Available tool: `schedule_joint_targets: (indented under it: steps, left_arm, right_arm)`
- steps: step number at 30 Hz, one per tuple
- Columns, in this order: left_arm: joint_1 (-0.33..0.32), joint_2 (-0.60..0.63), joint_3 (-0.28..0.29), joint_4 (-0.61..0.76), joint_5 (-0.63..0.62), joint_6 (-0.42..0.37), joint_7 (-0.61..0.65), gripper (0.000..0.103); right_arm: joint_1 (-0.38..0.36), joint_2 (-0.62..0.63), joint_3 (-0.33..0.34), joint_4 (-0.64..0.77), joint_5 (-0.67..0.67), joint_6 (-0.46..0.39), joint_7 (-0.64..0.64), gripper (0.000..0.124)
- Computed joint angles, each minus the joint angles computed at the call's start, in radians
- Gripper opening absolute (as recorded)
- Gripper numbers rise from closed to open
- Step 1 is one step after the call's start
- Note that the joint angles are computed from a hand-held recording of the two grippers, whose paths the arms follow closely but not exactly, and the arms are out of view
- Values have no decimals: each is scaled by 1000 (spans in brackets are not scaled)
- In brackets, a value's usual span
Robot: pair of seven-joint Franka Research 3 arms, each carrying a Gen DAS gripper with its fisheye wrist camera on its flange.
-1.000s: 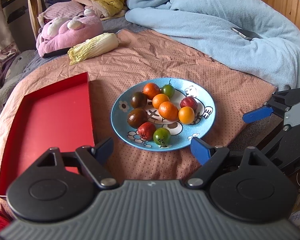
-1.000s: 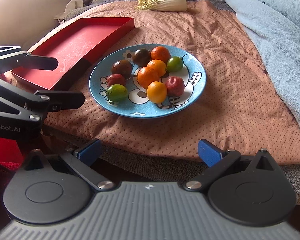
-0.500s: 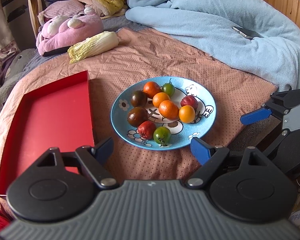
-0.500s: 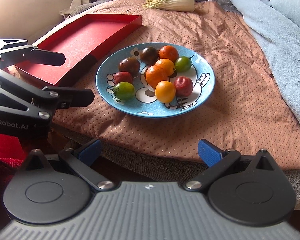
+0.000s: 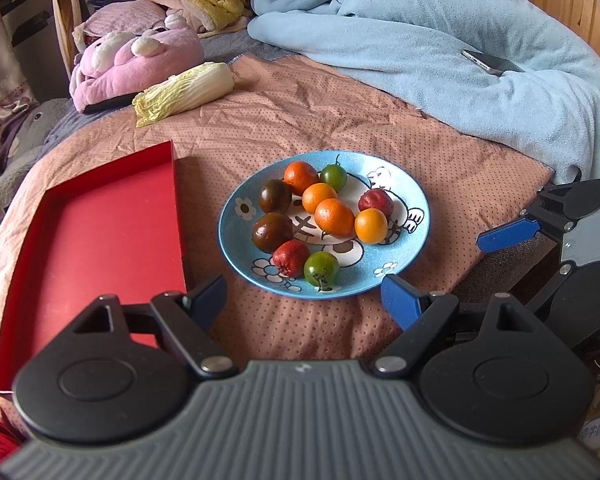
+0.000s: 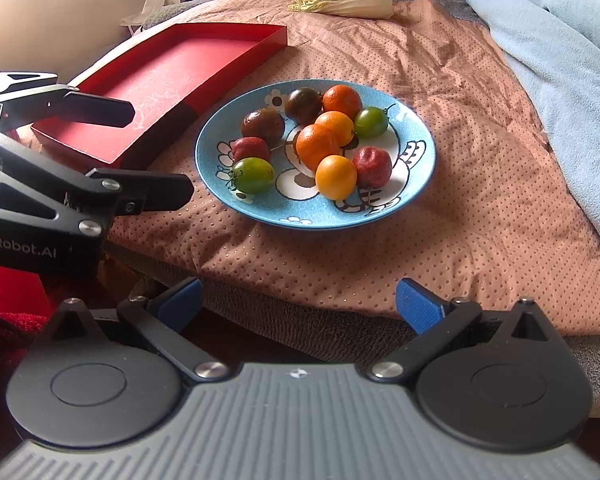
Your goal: Organize fruits
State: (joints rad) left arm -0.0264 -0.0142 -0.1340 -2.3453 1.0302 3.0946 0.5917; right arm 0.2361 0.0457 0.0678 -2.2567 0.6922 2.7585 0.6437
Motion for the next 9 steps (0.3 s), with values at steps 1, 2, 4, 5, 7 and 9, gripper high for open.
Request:
schedule_joint_targets:
  steps: [1,2,4,5,7,9]
  left_arm:
    - [0,0,0,0,0,2,1,86]
    - [0,0,0,-1,-2,3,4,86]
    - [2,-2,1,-1,23,7,-23,85]
    - [3,-1,1,-1,29,14,-31,85]
    - [4,-1,1,0,34,15,-40,84]
    - [-1,-1,0,-7,-39,11,26,84]
  right_arm:
    - [0,0,0,0,1,0,0,103]
    - [0,0,0,0,1,0,0,103]
    - [1,-1,0,-2,3,3,0,103]
    - [1,-2,1,-3,5,4,0,103]
    - [2,-2,0,-2,5,6,3,103]
    - [2,-2,0,-1,3,5,6,103]
